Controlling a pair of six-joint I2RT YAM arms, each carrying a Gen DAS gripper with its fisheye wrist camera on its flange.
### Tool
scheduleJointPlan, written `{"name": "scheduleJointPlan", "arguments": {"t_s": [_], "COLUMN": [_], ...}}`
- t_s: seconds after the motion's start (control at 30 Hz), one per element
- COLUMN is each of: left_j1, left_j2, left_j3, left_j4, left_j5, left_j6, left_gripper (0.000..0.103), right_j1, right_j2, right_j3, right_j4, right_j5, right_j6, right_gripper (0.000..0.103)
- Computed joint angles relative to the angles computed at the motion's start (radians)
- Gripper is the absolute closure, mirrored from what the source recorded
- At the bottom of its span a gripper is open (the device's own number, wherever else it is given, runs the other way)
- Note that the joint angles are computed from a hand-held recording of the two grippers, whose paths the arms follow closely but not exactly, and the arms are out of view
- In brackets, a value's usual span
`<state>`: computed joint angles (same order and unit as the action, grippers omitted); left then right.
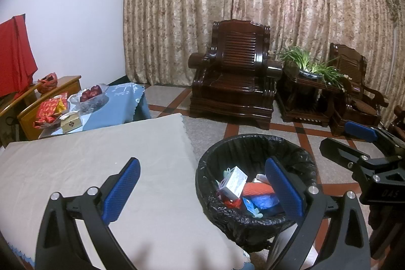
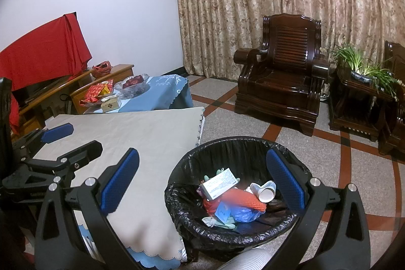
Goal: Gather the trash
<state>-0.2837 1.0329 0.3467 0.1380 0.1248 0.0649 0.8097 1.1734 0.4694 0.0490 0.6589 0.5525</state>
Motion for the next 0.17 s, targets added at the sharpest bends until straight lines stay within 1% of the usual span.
{"name": "scheduleJointPlan", "arguments": {"t_s": [0.17], "left_j1": [0.023], "left_j2": [0.006], "left_j3": [0.004], "left_j4": [-0.002], "left_j5": [0.017], "left_j6": [0.014], "left_gripper": [0.006], "right_j1": [-0.003], "right_j2": [-0.003], "right_j3": [0.0], "right_j4": [-0.003], "right_j5": [-0.004], "right_j6": [-0.003], "right_gripper": [0.005]}}
